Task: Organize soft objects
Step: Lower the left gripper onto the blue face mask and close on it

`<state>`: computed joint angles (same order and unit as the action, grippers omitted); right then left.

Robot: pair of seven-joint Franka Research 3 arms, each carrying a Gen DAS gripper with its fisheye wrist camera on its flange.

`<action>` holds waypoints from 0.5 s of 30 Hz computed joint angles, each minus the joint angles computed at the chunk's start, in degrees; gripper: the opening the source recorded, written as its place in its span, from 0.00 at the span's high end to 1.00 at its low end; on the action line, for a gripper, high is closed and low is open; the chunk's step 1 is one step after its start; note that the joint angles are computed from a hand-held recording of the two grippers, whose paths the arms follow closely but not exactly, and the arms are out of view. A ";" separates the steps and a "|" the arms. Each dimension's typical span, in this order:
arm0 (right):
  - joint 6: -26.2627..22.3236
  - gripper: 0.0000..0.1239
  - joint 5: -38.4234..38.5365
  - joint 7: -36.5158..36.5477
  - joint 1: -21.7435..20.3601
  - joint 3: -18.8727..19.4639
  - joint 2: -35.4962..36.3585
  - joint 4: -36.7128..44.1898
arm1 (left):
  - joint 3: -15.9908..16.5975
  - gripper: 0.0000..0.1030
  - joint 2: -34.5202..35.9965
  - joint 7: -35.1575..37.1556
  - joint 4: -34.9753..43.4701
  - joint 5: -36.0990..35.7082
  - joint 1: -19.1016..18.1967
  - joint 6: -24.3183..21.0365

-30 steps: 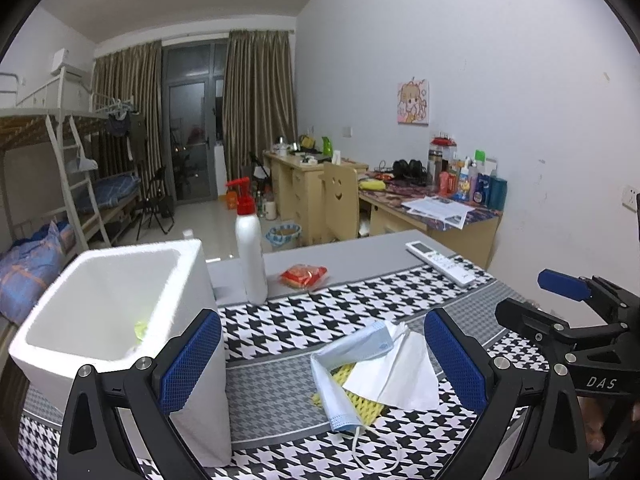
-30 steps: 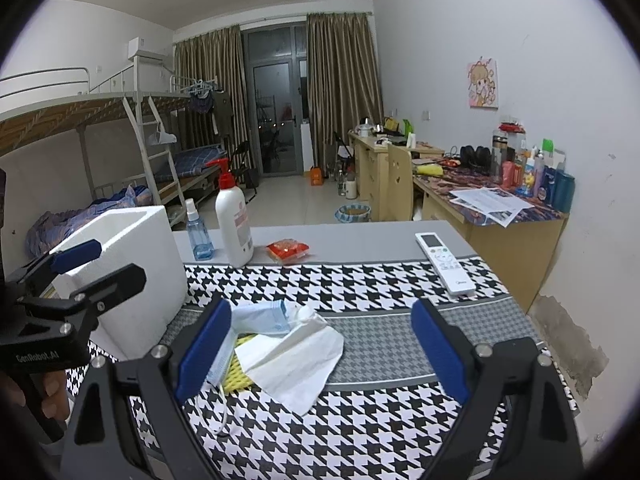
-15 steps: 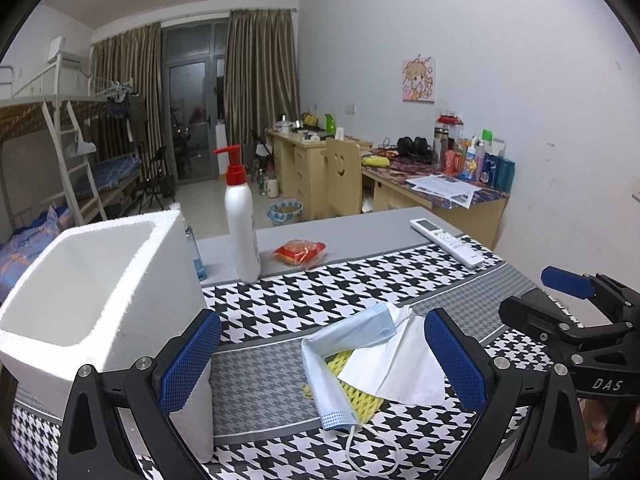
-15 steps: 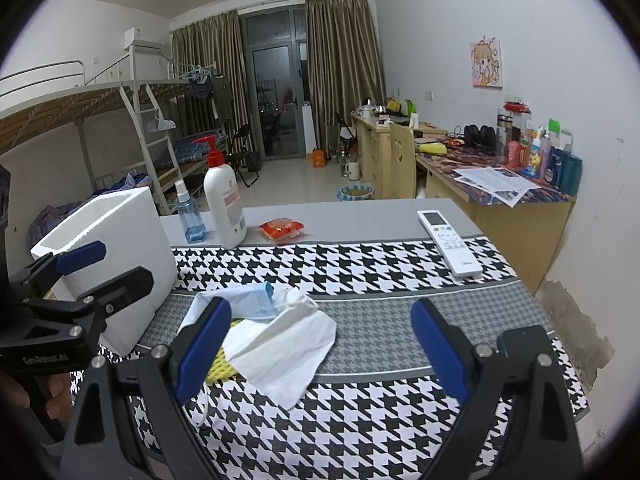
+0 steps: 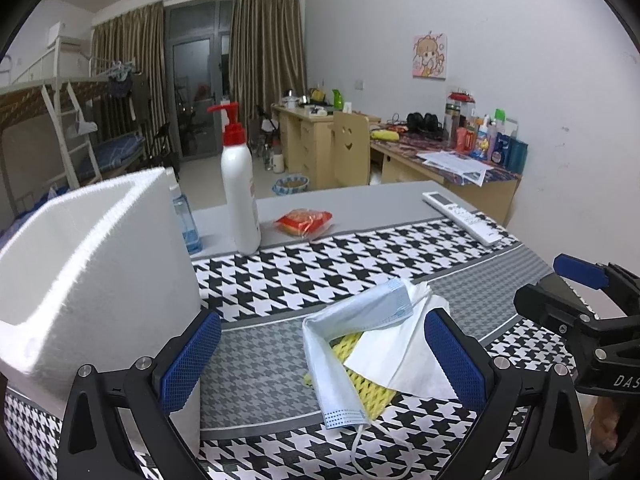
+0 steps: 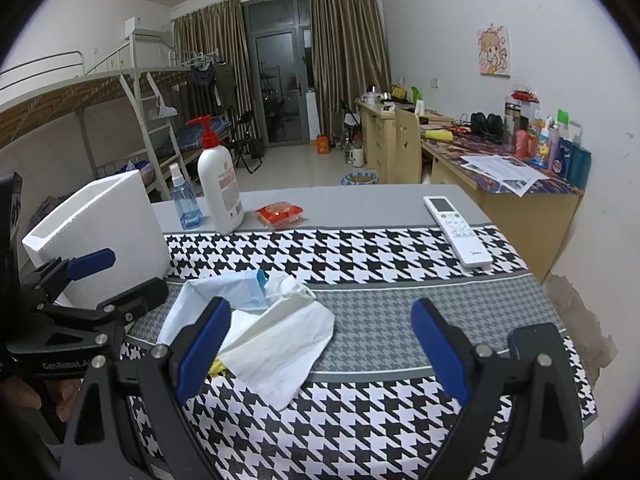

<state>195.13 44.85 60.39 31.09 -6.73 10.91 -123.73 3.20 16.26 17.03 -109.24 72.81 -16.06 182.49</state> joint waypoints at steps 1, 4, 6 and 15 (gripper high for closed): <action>-0.04 0.24 -0.09 -0.01 0.01 0.00 0.15 0.11 | -0.91 0.01 0.29 1.50 -0.01 -1.69 0.59 -0.53; -0.92 0.24 -0.34 0.37 0.01 -0.41 0.63 0.65 | -2.20 0.01 1.09 6.06 0.05 -5.78 1.49 -0.46; -1.51 0.24 -0.79 0.98 0.77 -1.43 0.94 0.83 | -1.59 0.01 1.61 7.28 0.37 -7.57 0.82 -1.03; -4.91 0.24 -5.65 5.85 3.65 -5.75 2.59 2.23 | -3.84 0.09 3.19 20.70 -0.37 -21.53 1.99 -2.30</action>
